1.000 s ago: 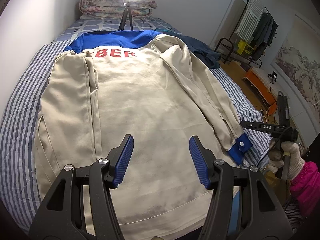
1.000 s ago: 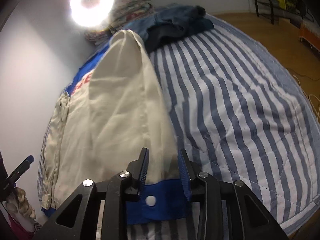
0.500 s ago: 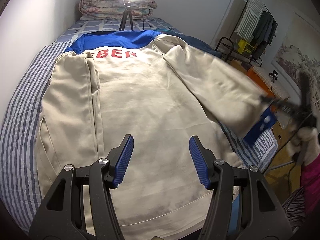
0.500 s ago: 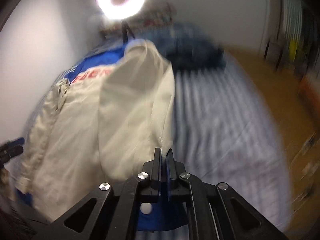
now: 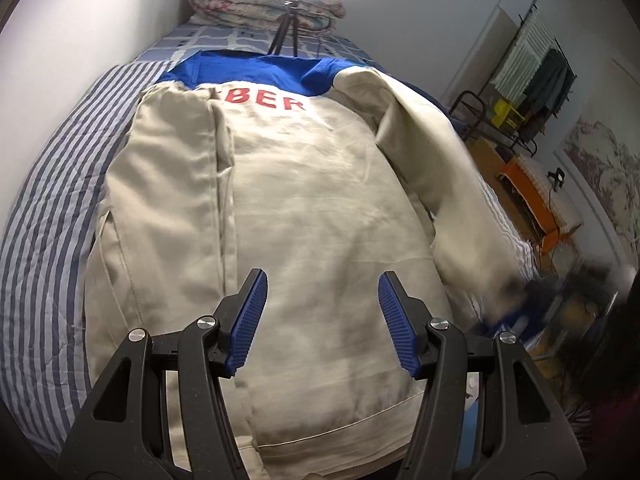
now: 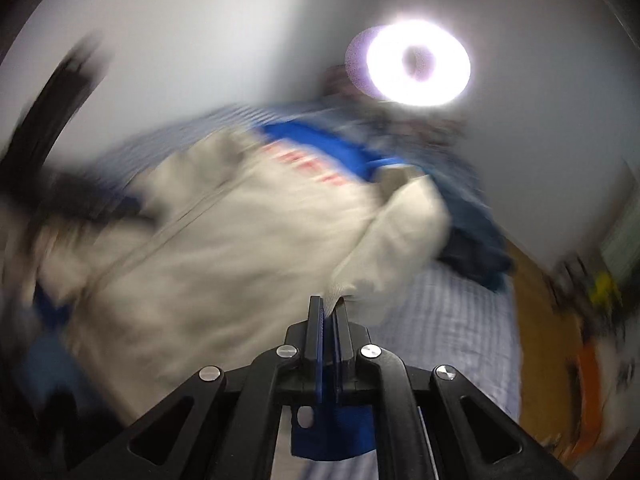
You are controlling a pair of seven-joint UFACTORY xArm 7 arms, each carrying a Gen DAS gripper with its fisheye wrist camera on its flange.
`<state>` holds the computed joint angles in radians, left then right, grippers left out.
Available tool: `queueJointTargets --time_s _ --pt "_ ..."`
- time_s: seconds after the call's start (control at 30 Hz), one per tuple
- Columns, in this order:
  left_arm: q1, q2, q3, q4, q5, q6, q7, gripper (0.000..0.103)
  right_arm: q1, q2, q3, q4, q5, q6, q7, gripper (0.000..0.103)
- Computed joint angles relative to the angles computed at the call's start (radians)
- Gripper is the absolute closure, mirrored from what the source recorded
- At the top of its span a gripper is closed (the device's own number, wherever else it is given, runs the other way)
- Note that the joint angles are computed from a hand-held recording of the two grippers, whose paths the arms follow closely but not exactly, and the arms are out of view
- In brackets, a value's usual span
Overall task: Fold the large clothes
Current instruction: 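Fold the held sleeve across the jacket back with the right tool, then release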
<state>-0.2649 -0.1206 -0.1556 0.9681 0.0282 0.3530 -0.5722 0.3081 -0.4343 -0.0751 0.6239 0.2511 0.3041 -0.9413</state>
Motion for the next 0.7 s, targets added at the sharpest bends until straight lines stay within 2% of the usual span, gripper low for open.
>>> queueJointTargets --time_s 0.17,0.23,0.27,0.3,0.37,0.47,0.6,0.7 --pt "-0.014 -0.007 0.033 -0.022 -0.142 0.006 0.056 0.044 0.019 0.016 0.083 -0.108 -0.09 0.022 -0.02 0.102" --pt "-0.016 -0.008 0.04 -0.03 -0.193 0.006 0.079 0.044 0.03 0.036 0.062 -0.093 -0.077 0.056 -0.027 0.101" --pt "-0.018 -0.005 0.044 -0.032 -0.219 0.009 0.093 0.044 0.047 0.049 0.028 -0.062 -0.036 0.109 -0.045 0.101" --pt "-0.022 -0.001 0.048 -0.035 -0.248 0.012 0.111 0.044 0.058 0.056 -0.003 -0.034 0.008 0.164 -0.074 0.091" --pt "-0.025 0.011 0.049 -0.033 -0.293 0.018 0.13 0.044 0.071 0.05 -0.062 0.02 0.126 0.276 -0.14 0.077" --pt "-0.039 0.033 0.054 -0.029 -0.411 0.029 0.195 0.044 0.063 0.043 -0.14 0.102 0.276 0.46 -0.214 0.075" --pt "-0.066 0.055 0.049 -0.011 -0.624 0.046 0.347 0.044 0.012 0.073 -0.203 0.168 0.424 0.589 -0.232 0.071" --pt "-0.074 0.072 0.034 0.01 -0.706 0.072 0.427 0.044 -0.044 0.158 -0.259 0.25 0.525 0.707 -0.2 0.066"
